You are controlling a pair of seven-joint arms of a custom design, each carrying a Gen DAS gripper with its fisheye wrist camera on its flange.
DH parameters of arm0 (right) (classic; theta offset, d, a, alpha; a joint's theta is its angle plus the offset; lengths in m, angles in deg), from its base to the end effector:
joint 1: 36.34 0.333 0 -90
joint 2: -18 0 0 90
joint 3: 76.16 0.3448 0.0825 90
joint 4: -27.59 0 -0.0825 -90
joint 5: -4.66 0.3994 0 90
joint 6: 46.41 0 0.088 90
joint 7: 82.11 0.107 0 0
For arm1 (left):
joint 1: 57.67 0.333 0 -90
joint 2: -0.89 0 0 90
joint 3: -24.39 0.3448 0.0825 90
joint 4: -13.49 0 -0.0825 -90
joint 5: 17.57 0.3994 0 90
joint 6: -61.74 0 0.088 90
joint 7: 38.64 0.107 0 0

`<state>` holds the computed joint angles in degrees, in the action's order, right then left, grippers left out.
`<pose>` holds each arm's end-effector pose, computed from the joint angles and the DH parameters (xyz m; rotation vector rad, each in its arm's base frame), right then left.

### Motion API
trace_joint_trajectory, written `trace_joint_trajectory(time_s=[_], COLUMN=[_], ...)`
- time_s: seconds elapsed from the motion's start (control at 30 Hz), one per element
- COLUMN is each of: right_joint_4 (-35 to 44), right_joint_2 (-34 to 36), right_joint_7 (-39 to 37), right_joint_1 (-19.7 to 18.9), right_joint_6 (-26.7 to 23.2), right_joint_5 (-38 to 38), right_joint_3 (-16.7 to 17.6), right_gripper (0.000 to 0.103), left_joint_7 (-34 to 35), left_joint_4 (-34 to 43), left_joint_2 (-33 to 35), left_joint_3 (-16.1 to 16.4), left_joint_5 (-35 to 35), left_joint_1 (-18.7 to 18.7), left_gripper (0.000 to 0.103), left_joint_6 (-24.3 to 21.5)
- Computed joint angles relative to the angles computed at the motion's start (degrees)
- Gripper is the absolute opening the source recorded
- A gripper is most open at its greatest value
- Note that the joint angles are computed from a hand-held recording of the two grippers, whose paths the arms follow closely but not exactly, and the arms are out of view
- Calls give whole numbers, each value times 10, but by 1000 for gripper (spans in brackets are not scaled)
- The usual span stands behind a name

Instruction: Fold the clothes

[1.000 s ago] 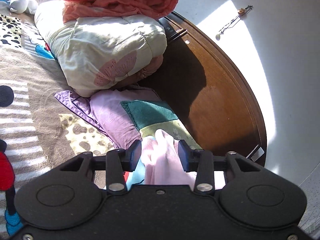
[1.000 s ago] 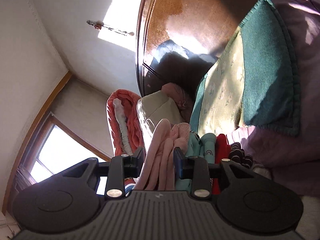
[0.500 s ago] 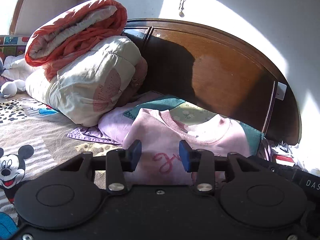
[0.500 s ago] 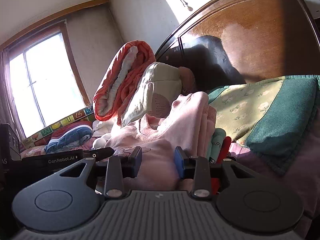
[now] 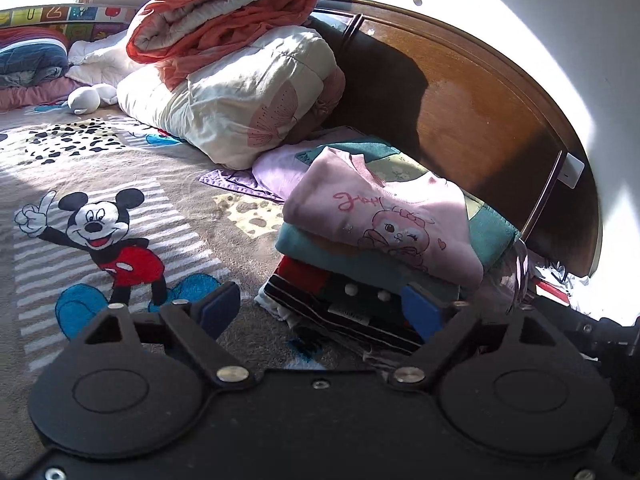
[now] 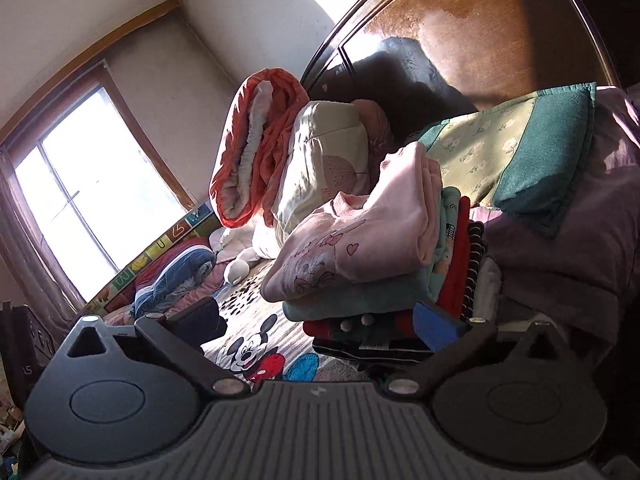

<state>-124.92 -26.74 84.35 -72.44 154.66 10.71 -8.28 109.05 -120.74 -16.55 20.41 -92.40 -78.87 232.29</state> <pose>0.3548 0.2833 0.4846 -0.9174 1.6100 -0.5230 0.4655 -0.1481 0.5434 -1.5231 1.9527 -1.3895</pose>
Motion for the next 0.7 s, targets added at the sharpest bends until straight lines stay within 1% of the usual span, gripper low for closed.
trace_joint_trajectory(time_s=[0.07,0.13,0.17,0.2,0.27,0.33,0.4,0.43,0.57,0.67,0.7], right_joint_4=[5,12,17,22,30,36,44,49,61,64,66], right_joint_2=[3,-2,-3,-4,-10,-21,-34,-35,-27,-26,-23], right_joint_7=[-3,-2,-2,-2,-4,-2,-1,-4,-8,1,3], right_joint_1=[44,79,95,111,138,155,171,182,223,247,255], right_joint_6=[-54,-111,-141,-172,-223,-264,-306,-327,-386,-409,-417], right_joint_5=[-6,-22,-31,-40,-59,-77,-96,-105,-134,-151,-157], right_joint_3=[-27,-53,-66,-80,-102,-116,-127,-136,-166,-179,-184], right_gripper=[103,103,103,103,103,103,103,103,103,103,103], left_joint_7=[-44,-73,-85,-105,-174,-210,-238,-248,-298,-327,-331], left_joint_4=[-29,-55,-66,-78,-102,-123,-143,-149,-169,-179,-184], left_joint_2=[-27,-56,-68,-81,-109,-136,-163,-173,-212,-227,-229], left_joint_3=[-9,-8,-8,-15,-48,-68,-91,-95,-115,-131,-132], left_joint_5=[37,59,68,85,153,196,230,241,278,310,318], left_joint_1=[11,6,3,5,36,51,65,67,78,92,89], left_gripper=[91,97,99,101,103,103,103,103,103,103,103], left_joint_6=[-1,3,10,19,18,23,40,42,45,49,56])
